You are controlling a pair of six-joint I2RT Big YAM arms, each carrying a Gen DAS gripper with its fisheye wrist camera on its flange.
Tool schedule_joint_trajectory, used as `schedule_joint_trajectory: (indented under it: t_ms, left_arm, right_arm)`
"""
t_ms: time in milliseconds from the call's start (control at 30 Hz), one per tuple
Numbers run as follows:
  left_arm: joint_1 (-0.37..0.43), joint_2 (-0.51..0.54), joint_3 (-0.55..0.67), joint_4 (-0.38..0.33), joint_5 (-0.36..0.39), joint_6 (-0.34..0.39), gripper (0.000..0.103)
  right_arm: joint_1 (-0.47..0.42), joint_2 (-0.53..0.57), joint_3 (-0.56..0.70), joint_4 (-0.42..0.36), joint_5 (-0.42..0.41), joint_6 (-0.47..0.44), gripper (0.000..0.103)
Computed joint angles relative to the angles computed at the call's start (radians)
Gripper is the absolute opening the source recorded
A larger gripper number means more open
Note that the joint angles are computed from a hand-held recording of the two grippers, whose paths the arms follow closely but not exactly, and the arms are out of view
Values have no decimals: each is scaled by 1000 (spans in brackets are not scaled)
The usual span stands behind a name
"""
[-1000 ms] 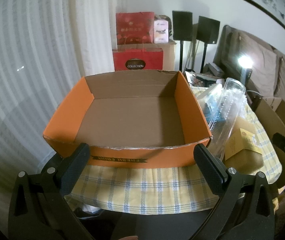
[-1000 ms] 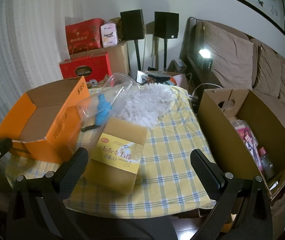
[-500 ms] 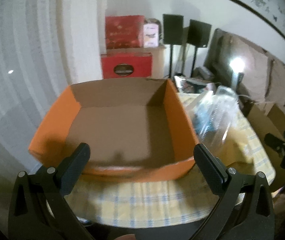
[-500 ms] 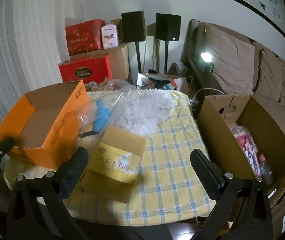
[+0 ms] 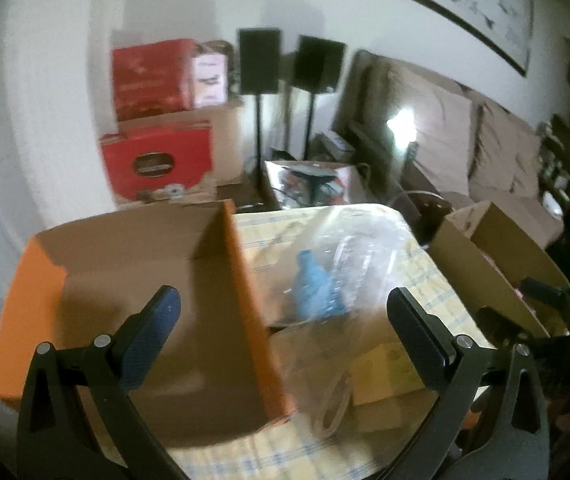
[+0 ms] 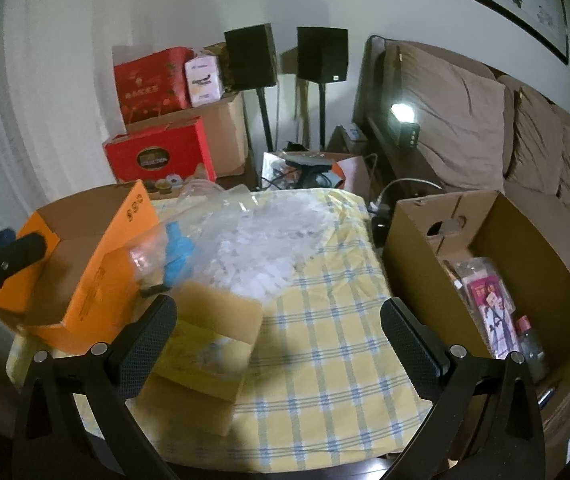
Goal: Organize objects
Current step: 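Move the left tool toward the clear plastic tube on the table, then grasp the clear plastic tube with the left tool and lift it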
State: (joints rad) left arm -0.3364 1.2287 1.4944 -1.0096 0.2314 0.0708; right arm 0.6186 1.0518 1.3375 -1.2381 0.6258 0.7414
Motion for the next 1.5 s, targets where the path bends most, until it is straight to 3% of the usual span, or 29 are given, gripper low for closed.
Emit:
schedule_joint_trajectory:
  t_ms: [333,400,800,867,933,1033,1500]
  left_arm:
    - [-119,186,161,-101,-24,63,103]
    - [-143,214,179,-116,-56,79,103]
    - [-210,280,189,-97,-156,133,103]
    - [-210,285,189,-93,-157,132,94]
    - [-202,299,204,-108,-137,126,75]
    - [-188,315,220,-132,-81,115,57]
    - [-104,199,181,-66,40,40,56]
  right_arm:
    - [-44,-35,-40,-4,-29,-5,103]
    - [-52,-43,-52,-3,-36,-6,103]
    - [-97,-74,-102,10,-91,-16,103]
    - [-99,-74,-106,11,-96,-16,103]
    - [-103,-76,-112,17,-104,-18,103]
    - [-103,-78,-117,25,-112,-17,103]
    - [-89,-51,-112,85,-176,-37,103]
